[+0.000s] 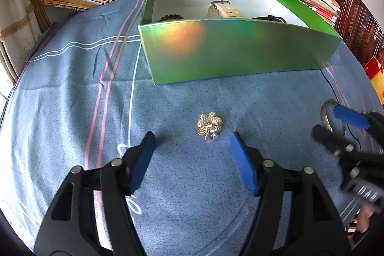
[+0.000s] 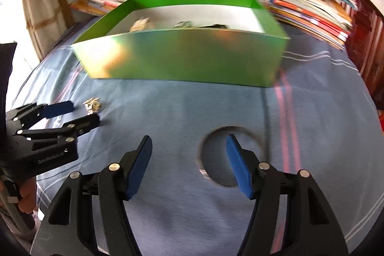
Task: Organize jewelry
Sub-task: 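Position the left tool over the gold flower brooch while the right tool hovers over the silver bangle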
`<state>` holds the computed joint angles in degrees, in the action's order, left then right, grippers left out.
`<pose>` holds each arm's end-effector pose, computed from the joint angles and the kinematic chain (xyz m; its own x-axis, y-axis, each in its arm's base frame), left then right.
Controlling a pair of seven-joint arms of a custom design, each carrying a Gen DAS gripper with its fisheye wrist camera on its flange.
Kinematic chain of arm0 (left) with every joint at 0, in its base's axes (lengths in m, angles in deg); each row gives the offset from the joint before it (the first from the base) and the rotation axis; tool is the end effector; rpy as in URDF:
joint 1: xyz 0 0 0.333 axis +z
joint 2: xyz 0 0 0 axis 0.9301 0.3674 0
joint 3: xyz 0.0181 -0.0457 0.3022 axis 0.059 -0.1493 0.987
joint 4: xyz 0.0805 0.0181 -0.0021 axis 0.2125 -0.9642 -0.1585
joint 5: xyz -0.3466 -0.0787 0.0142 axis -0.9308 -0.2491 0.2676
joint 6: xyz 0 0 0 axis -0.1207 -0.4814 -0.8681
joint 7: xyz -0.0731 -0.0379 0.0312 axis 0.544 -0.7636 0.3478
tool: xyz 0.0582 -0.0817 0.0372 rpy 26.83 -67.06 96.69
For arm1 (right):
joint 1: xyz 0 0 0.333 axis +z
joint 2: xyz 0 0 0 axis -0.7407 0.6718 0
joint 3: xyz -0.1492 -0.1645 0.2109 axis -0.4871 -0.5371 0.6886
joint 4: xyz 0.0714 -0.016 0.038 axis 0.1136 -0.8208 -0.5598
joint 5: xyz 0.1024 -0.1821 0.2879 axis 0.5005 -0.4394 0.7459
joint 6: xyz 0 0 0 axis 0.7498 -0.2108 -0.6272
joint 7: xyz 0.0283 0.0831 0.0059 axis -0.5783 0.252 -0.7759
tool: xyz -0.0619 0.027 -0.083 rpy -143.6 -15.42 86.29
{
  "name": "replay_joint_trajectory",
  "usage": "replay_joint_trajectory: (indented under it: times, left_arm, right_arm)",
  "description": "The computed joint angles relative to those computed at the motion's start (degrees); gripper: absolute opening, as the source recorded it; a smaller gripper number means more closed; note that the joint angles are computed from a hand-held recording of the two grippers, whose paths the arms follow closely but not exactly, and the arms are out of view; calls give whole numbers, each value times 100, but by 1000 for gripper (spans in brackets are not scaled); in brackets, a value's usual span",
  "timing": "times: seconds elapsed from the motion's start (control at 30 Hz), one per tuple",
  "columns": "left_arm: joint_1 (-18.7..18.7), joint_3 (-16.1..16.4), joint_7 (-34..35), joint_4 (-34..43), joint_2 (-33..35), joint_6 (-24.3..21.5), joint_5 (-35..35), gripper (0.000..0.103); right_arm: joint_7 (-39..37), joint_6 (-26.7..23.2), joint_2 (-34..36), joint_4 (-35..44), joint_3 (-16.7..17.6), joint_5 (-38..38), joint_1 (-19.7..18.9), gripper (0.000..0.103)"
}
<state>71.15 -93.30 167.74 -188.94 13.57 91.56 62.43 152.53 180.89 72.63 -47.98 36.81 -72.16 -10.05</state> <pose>0.6175 -0.1010 0.3544 -0.2309 -0.9730 -0.0019 -0.8127 0.1940 -0.5495 0.5736 0.2998 0.3577 0.0667 -0.9924 -0.1033 -0.7964 0.0094 -0.6048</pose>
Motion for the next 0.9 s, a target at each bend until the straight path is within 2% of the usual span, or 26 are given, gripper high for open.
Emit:
replay_joint_trajectory:
  times: [0.13,0.23,0.33,0.47,0.53,0.63,0.83,0.9]
  left_arm:
    - [-47,38,-71,9,-1,-13,35,66]
    - [-36,-13,-26,8,8,7,42,66]
    - [-38,-33,2,40,37,19,42,66]
    - [-15,-56,3,115,97,38,0,64]
    - [-113,66,-107,126,110,97,98,61]
    - [-121,81,-168,146,117,86,141,61]
    - [-471,466,-728,151,125,193,538,62]
    - [-476,486,-850,114,116,254,626,63]
  right_arm:
    - [87,-69,-54,-82,-70,-114,72,63]
    - [-66,-214,70,90,125,-51,-28,53]
    - [157,-415,171,232,-128,-348,231,48]
    - [196,-455,187,288,-3,-439,120,45]
    - [255,-464,190,297,7,-488,107,44]
    - [341,-475,204,325,20,-549,94,44]
    - [582,-606,252,441,-3,-656,113,44]
    - [678,-657,254,462,-15,-732,137,44]
